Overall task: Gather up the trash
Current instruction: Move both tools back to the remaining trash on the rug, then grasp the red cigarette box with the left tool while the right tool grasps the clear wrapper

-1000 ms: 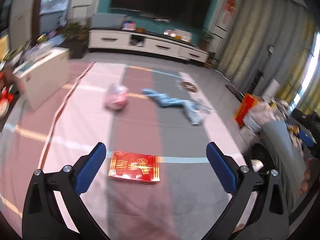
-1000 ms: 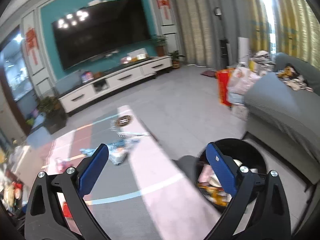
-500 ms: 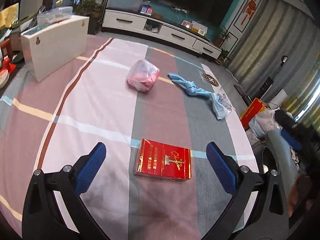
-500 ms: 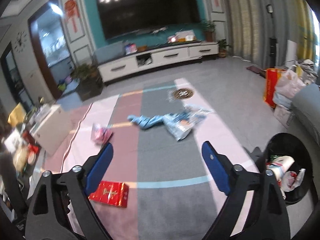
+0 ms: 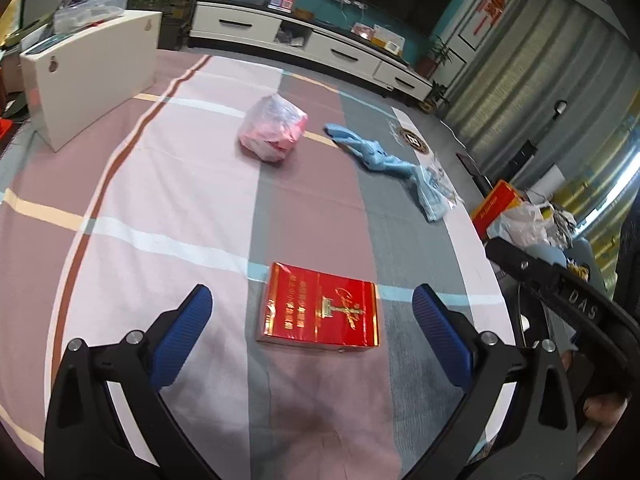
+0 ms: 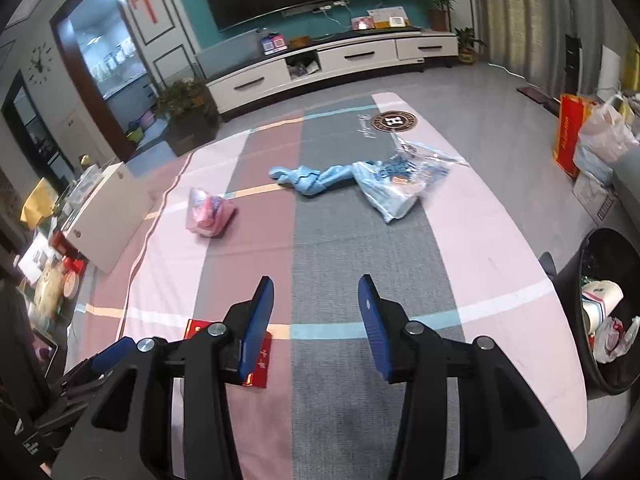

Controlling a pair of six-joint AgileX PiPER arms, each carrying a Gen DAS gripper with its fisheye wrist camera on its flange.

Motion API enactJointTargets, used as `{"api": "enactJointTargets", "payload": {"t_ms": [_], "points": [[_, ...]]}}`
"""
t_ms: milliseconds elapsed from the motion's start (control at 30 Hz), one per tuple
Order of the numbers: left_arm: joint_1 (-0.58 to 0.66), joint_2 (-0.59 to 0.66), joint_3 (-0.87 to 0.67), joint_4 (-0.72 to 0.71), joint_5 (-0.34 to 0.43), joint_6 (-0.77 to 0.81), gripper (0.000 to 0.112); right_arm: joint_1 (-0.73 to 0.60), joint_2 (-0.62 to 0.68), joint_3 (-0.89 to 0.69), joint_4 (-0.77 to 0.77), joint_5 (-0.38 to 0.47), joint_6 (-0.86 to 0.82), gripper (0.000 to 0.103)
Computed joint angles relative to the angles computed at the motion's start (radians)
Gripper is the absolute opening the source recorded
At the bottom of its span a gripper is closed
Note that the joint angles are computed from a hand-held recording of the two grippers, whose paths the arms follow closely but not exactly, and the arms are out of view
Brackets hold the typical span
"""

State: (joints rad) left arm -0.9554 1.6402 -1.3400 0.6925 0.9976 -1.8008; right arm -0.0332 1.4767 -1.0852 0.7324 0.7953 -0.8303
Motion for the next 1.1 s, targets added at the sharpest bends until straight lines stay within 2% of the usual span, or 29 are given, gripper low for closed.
{"api": "enactJointTargets", "payload": {"t_ms": [200, 567, 700, 767, 833, 900, 967, 1033, 1100], "points": [[0.029, 0.058, -0.054, -0.068, -0.047, 0.133, 0.1, -0.023, 0.027, -0.036, -0.004, 0.023, 0.021, 0.046], [0.049, 0.213, -0.185, -0.175, 0.029, 0.249, 0.1, -0.045, 0.059, -0.078, -0.03, 0.052, 0.065, 0.047], [0.05, 0.245, -0.209, -0.185, 0.048, 0.255, 0.1, -0.04, 0.076, -0.105, -0.06, 0.045, 0.096, 0.052], [0.053, 0.25, -0.207, -0.195, 0.049, 0.248, 0.1, -0.007, 0.119, -0.183, -0.126, 0.032, 0.17, 0.053], [0.05, 0.241, -0.191, -0.171, 0.04, 0.213, 0.099, 0.023, 0.173, -0.272, -0.204, 0.027, 0.252, 0.06], [0.052, 0.226, -0.172, -0.162, 0.023, 0.193, 0.09, 0.05, 0.224, -0.346, -0.272, 0.021, 0.322, 0.063], [0.05, 0.216, -0.162, -0.143, 0.017, 0.174, 0.069, 0.091, 0.293, -0.437, -0.369, 0.003, 0.421, 0.069], [0.049, 0.196, -0.139, -0.117, -0.003, 0.145, 0.062, 0.136, 0.366, -0.515, -0.459, -0.016, 0.506, 0.076], [0.057, 0.185, -0.123, -0.121, -0.019, 0.136, 0.061, 0.175, 0.43, -0.568, -0.527, -0.033, 0.563, 0.077]]}}
